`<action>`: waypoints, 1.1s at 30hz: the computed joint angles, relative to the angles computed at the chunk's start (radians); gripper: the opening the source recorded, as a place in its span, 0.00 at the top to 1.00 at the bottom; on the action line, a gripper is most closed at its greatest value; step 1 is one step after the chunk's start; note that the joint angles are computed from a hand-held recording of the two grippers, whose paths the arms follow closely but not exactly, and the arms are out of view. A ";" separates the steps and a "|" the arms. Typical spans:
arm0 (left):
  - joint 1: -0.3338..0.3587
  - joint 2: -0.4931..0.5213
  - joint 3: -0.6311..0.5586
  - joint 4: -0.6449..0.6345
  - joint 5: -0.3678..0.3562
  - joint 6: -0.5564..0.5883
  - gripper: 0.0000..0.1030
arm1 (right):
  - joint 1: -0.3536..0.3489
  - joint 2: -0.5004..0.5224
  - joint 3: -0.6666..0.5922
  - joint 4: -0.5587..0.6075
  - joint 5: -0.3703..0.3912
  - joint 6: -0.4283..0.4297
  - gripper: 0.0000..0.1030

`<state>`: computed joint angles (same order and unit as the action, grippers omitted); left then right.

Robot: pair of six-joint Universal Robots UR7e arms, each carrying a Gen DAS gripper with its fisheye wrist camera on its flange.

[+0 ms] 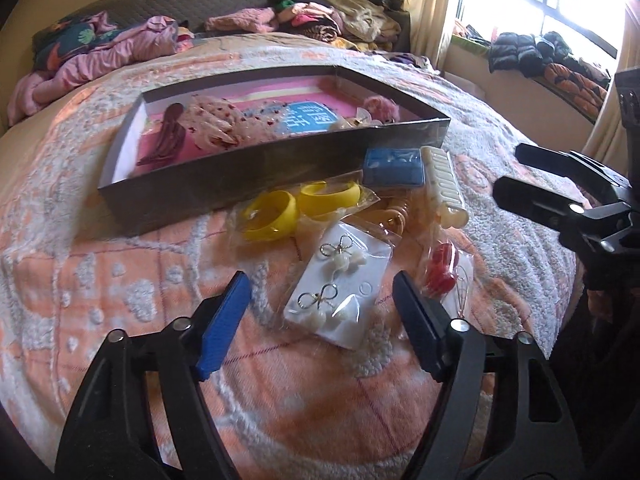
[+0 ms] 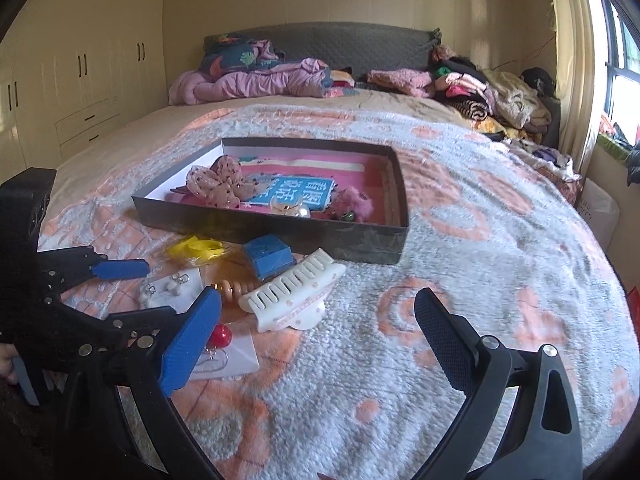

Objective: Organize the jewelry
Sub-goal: 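Grasp the bagged earrings with the left tool while the right tool grasps the white comb clip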

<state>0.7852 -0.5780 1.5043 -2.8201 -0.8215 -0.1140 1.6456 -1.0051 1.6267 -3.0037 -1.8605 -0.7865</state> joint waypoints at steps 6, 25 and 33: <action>0.009 0.010 -0.020 0.011 -0.030 0.007 0.49 | 0.000 0.044 -0.057 0.075 -0.022 0.052 0.18; 0.010 -0.012 0.009 -0.024 -0.045 -0.005 0.61 | -0.007 0.050 -0.073 0.123 -0.039 0.091 0.49; -0.006 -0.037 0.044 -0.057 -0.032 -0.023 0.62 | -0.019 0.049 -0.077 0.089 -0.092 0.131 0.64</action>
<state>0.7793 -0.6147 1.5486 -2.8775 -0.8538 -0.1372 1.6265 -0.9566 1.5500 -2.9145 -1.9526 -0.6558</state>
